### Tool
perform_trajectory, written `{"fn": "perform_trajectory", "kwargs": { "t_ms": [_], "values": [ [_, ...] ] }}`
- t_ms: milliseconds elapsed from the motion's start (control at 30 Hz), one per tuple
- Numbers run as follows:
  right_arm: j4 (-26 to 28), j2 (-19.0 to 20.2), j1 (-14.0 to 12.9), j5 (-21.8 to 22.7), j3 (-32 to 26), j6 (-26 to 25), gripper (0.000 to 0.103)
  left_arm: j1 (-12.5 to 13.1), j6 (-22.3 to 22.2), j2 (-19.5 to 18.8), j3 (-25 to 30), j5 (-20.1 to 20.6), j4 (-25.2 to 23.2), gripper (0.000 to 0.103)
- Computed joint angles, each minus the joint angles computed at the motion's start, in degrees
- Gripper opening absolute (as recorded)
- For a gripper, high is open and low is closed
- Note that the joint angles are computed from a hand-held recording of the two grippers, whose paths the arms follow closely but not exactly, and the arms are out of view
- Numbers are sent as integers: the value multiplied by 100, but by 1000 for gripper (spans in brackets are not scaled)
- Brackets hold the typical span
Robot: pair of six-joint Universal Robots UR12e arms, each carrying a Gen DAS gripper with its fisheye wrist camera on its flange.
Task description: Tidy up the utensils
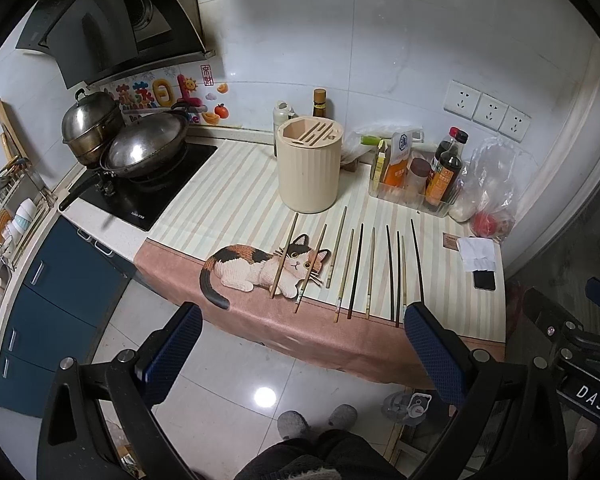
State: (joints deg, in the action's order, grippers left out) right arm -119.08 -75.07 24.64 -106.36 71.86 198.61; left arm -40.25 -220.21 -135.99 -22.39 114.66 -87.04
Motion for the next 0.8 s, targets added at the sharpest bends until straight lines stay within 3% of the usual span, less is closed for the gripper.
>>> {"fn": "perform_trajectory", "kwargs": {
  "t_ms": [800],
  "values": [
    [-56, -24, 27, -73, 12, 31, 103, 15, 31, 50, -61, -59, 123, 103]
  ]
}}
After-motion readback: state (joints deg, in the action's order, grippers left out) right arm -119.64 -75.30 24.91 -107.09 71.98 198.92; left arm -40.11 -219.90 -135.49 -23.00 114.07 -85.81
